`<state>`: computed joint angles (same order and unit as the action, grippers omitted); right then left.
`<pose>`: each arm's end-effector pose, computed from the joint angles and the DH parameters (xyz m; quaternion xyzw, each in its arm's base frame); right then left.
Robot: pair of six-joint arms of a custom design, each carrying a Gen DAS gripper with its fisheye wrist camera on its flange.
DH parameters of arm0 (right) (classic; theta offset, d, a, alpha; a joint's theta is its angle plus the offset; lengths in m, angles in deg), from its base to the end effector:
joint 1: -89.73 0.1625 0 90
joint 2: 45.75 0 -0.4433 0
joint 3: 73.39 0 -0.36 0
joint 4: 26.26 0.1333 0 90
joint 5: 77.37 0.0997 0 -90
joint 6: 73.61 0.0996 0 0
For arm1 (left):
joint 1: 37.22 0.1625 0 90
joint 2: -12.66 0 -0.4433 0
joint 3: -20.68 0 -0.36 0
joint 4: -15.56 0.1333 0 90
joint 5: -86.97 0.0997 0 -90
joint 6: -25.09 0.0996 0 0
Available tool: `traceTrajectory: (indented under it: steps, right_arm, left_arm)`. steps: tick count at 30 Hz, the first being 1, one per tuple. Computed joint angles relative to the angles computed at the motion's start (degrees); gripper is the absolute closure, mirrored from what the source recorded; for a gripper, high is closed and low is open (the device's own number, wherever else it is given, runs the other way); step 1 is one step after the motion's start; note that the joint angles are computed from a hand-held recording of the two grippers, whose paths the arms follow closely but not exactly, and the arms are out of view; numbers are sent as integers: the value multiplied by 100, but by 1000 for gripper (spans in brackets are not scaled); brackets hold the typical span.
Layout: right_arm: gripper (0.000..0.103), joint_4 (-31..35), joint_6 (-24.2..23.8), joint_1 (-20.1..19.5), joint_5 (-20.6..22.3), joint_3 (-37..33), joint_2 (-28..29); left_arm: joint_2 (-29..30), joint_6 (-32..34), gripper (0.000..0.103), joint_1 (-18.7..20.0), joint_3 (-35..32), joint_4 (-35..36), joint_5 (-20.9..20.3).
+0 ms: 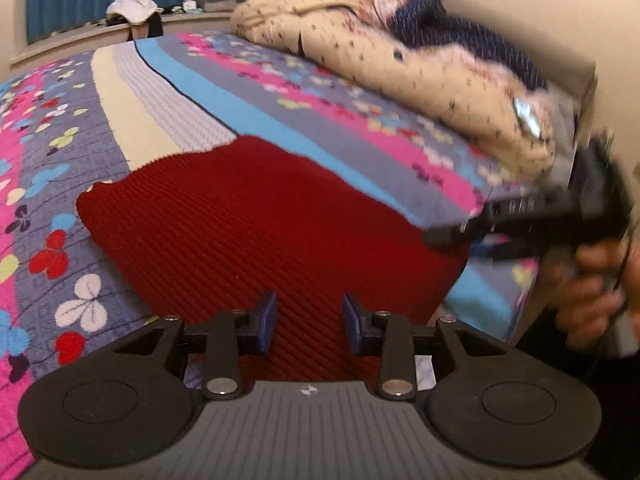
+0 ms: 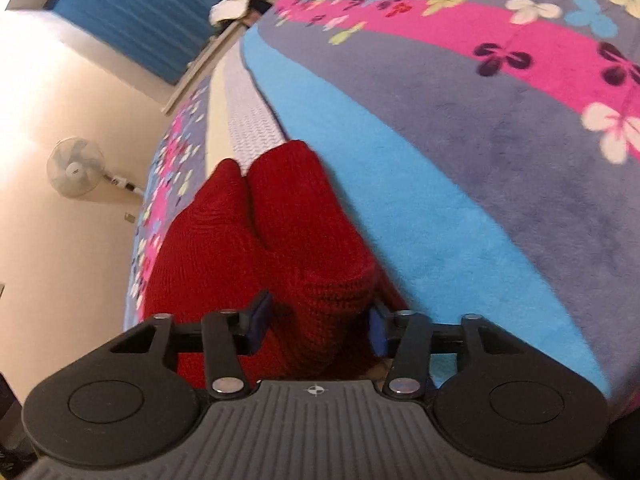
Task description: Fold small clothes
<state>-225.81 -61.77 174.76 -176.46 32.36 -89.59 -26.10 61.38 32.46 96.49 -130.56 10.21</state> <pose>0.0626 -0.6369 0.1594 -0.1650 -0.8975 0.4062 0.0482 -0.1171 -0.7659 0.1641 0.4477 0.8715 -0.1472 0.1354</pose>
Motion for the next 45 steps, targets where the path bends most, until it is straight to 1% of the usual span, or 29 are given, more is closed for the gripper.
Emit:
traceTrajectory:
  steps: [1, 2, 4, 5, 6, 7, 8, 10, 11, 12, 14, 16, 18, 21, 22, 24, 25, 26, 27, 28, 29, 30, 31, 34, 39, 41, 43, 44, 45]
  right_arm:
    - [81, -131, -231, 45, 25, 3, 16]
    - [82, -478, -537, 104, 117, 71, 25]
    - [83, -1486, -1112, 100, 855, 263, 61]
    - [84, -1776, -1222, 137, 1021, 320, 68]
    - [84, -1827, -1396, 202, 946, 302, 60]
    - [84, -1637, -1519, 243, 632, 254, 37]
    - [84, -1208, -1417, 301, 78, 136, 31]
    - [82, -8, -737, 279, -992, -127, 97]
    - [79, 487, -333, 217, -1222, -168, 106]
    - [78, 743, -170, 212, -1211, -169, 14]
    - [76, 703, -469, 362, -1298, -228, -21]
    - [62, 551, -908, 578, -1617, -322, -60]
    - [60, 124, -1377, 718, -1794, -359, -95]
    - [51, -335, -2020, 749, -1703, -624, -54]
    - [51, -331, -2131, 698, -1664, -783, -6]
    - [48, -108, -2205, 567, -1330, -1154, 116]
    - [47, 94, -2203, 497, -1123, -1350, 185]
    - [45, 407, -2184, 399, -805, -1574, 263]
    - [43, 642, -2178, 336, -586, -1744, 341]
    - [43, 842, -2173, 292, -450, -1915, 429]
    - [42, 958, -2147, 269, -379, -2025, 497]
    - [42, 1185, -2062, 232, -337, -2226, 603]
    - [42, 1411, -1918, 233, -431, -2432, 699]
    - [41, 1499, -1729, 254, -442, -2734, 912]
    - [37, 2369, -1513, 166, 113, -3232, 1128]
    - [36, 2679, -1542, 169, 199, -3360, 1178]
    - [36, 2680, -1711, 224, 42, -3391, 1242]
    - [44, 2625, -1844, 276, -99, -3447, 1304]
    - [76, 2564, -1939, 293, -105, -3454, 1328]
  left_arm:
    - [25, 53, 63, -9, 21, 13, 127]
    - [14, 70, 63, -34, 72, 27, 241]
    - [-3, 109, 63, -67, 161, -4, 337]
    - [4, 110, 63, -66, 166, -25, 318]
    - [18, 89, 63, -64, 156, -41, 316]
    - [42, 59, 63, -72, 108, 5, 344]
    - [56, 58, 63, -66, 87, 64, 366]
    - [27, 103, 64, -99, 105, 197, 394]
    - [26, 156, 64, -102, 135, 209, 409]
    - [5, 205, 64, -129, 193, 147, 469]
    - [-49, 80, 63, -178, 287, 74, 613]
    - [-108, -318, 63, -213, 210, 313, 708]
    - [-217, -349, 63, -344, 356, 125, 974]
    - [-343, -362, 58, -481, 605, -358, 1099]
    - [-318, -545, 58, -490, 626, -464, 1119]
    - [-238, -742, 58, -429, 691, -633, 987]
    - [-157, -829, 59, -366, 662, -507, 925]
    - [-43, -853, 59, -334, 644, -317, 1104]
    - [43, -636, 59, -399, 718, -366, 1462]
    - [79, -264, 58, -480, 868, -656, 1647]
    - [80, -63, 58, -526, 973, -897, 1684]
    - [63, -63, 58, -523, 986, -906, 1669]
    - [47, -129, 58, -492, 942, -812, 1607]
    - [21, -380, 58, -397, 708, -437, 1345]
    - [15, -270, 57, -419, 841, -629, 1359]
    - [18, -263, 57, -415, 838, -630, 1357]
    - [13, -277, 57, -414, 839, -613, 1347]
    - [18, -282, 57, -416, 828, -602, 1348]
    - [18, -287, 57, -421, 831, -603, 1351]
